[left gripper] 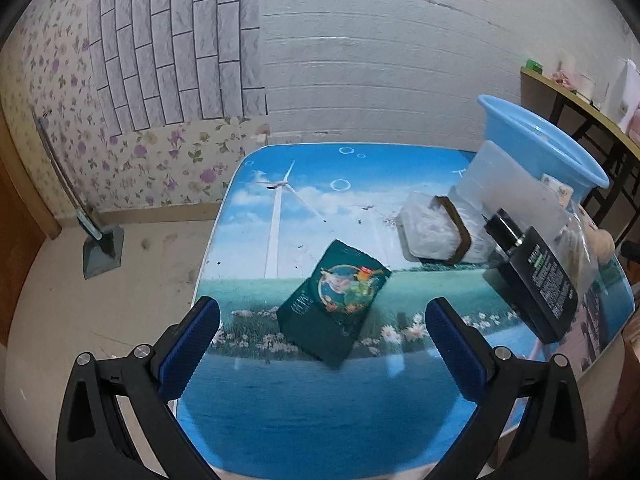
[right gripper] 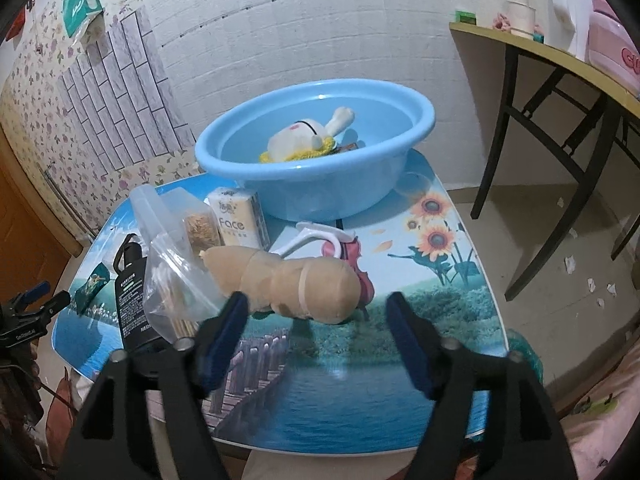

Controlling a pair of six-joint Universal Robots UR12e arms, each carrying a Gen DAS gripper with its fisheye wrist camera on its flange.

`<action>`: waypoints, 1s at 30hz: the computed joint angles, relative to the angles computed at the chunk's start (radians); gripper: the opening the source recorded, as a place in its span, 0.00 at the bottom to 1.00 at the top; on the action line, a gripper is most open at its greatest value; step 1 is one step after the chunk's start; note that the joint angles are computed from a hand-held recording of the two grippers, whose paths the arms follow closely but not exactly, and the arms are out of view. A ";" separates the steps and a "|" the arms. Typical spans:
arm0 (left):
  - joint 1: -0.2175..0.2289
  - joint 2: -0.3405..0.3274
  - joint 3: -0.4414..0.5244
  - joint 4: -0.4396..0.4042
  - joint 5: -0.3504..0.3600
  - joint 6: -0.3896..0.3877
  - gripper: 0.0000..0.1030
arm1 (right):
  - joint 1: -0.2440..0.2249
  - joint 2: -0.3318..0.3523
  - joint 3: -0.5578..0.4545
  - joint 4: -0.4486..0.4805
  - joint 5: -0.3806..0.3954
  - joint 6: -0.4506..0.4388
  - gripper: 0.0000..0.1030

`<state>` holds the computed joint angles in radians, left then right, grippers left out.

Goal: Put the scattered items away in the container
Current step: 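Grasp green snack packet with left tool while right tool grasps beige plush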

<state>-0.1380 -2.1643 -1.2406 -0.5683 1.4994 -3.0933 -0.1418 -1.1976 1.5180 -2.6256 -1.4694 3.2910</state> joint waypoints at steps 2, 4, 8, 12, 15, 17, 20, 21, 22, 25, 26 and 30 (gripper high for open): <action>0.001 -0.009 0.013 -0.007 -0.003 0.000 1.00 | 0.002 0.002 -0.002 0.005 -0.003 0.001 0.78; 0.000 -0.020 0.028 -0.023 -0.003 0.016 1.00 | 0.002 0.006 -0.005 0.011 -0.008 0.006 0.81; -0.001 -0.037 0.051 -0.052 -0.003 0.035 1.00 | 0.000 0.014 -0.011 0.020 -0.001 0.021 0.84; -0.001 -0.051 0.069 -0.074 -0.009 0.052 1.00 | 0.005 0.025 -0.025 0.031 -0.018 0.017 0.84; -0.001 -0.058 0.079 -0.091 -0.015 0.060 1.00 | 0.005 0.036 -0.039 0.047 -0.024 0.030 0.84; -0.004 -0.067 0.092 -0.116 -0.005 0.073 1.00 | 0.001 0.043 -0.047 0.058 -0.013 0.046 0.84; -0.007 -0.070 0.092 -0.115 0.001 0.088 1.00 | -0.003 0.051 -0.055 0.063 -0.001 0.069 0.84; -0.005 -0.070 0.093 -0.119 -0.009 0.088 1.00 | -0.004 0.053 -0.056 0.064 0.001 0.074 0.84; -0.002 -0.070 0.094 -0.125 -0.024 0.085 1.00 | -0.007 0.055 -0.057 0.063 0.011 0.078 0.84; 0.003 -0.071 0.097 -0.134 -0.048 0.082 1.00 | -0.012 0.057 -0.053 0.051 0.039 0.092 0.84; 0.004 -0.071 0.100 -0.140 -0.052 0.078 1.00 | -0.014 0.058 -0.051 0.048 0.044 0.100 0.84; 0.003 -0.069 0.095 -0.133 -0.050 0.076 1.00 | -0.022 0.060 -0.045 0.036 0.086 0.127 0.80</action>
<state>-0.1347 -2.2337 -1.1451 -0.7009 1.4498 -3.0177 -0.1637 -1.1380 1.4735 -2.5896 -1.3833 3.4176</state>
